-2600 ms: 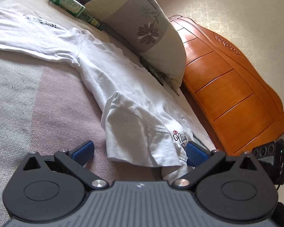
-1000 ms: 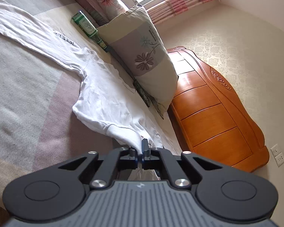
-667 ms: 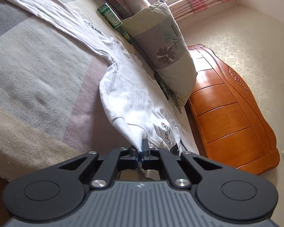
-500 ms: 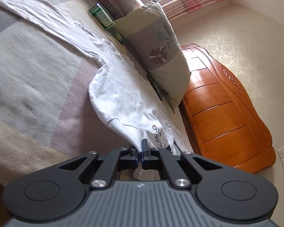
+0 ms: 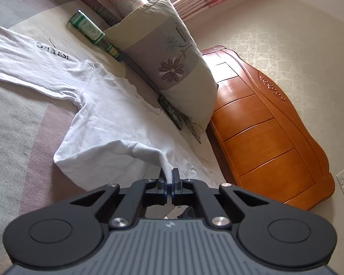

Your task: Fold clothes

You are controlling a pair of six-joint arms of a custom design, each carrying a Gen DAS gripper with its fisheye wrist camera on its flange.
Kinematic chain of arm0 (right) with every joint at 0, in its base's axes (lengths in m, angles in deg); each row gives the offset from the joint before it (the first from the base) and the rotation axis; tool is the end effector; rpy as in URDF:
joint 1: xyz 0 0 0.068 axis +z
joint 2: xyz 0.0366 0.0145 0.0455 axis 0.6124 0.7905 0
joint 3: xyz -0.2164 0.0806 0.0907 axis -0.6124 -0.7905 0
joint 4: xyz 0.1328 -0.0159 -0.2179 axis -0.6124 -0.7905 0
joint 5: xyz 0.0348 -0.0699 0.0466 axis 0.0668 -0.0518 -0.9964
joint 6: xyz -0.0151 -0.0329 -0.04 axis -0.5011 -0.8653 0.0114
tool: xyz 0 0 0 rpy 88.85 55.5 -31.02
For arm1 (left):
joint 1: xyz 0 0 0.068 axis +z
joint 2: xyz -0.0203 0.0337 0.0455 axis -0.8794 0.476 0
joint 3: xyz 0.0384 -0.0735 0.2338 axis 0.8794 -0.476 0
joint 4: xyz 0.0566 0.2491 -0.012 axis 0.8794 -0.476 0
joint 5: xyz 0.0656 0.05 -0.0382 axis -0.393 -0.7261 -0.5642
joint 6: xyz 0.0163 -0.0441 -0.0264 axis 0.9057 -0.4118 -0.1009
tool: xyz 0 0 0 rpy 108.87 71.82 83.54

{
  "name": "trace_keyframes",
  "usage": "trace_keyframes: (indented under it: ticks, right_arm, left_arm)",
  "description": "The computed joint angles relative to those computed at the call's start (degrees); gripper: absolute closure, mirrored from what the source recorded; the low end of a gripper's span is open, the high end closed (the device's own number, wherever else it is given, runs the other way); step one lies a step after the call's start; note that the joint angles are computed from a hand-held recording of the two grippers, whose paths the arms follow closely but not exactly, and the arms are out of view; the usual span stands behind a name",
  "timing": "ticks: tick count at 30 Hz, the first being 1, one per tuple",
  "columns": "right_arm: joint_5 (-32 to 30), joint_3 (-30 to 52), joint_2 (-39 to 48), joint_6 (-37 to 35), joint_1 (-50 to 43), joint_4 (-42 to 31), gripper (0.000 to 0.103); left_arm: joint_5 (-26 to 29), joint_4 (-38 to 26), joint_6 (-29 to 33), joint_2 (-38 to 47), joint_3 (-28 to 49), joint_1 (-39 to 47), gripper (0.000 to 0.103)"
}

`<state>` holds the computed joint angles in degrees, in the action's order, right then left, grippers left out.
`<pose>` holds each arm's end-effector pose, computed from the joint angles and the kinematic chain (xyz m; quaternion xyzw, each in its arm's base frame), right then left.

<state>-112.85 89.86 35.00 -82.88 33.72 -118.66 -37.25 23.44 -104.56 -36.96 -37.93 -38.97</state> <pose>0.1904 0.0046 0.1930 -0.4507 0.8159 0.0993 0.3483 0.1675 0.0421 0.2022 -0.2064 0.8052 -0.3760 0.4094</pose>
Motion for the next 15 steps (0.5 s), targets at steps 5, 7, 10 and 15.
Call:
trace_keyframes:
  ticks: [5, 7, 10, 15]
  right_arm:
    - [2.9, 0.85, 1.72, 2.78, 2.08, 3.54, 0.038]
    - [3.44, 1.45, 2.67, 2.57, 2.47, 3.99, 0.039]
    - [4.79, 1.24, 2.34, 1.96, 3.63, 5.1, 0.039]
    - [12.81, -0.63, -2.81, -2.09, 6.62, 6.2, 0.06]
  left_arm:
    - [-5.2, 6.75, 3.81, 17.68, 4.22, -2.45, 0.102]
    - [-6.62, 8.77, 4.51, 23.68, 6.18, -3.46, 0.102]
    - [-7.06, 11.48, 4.41, 30.27, 8.24, -4.47, 0.102]
    - [-8.19, 11.47, 5.25, 33.4, 9.62, -5.78, 0.102]
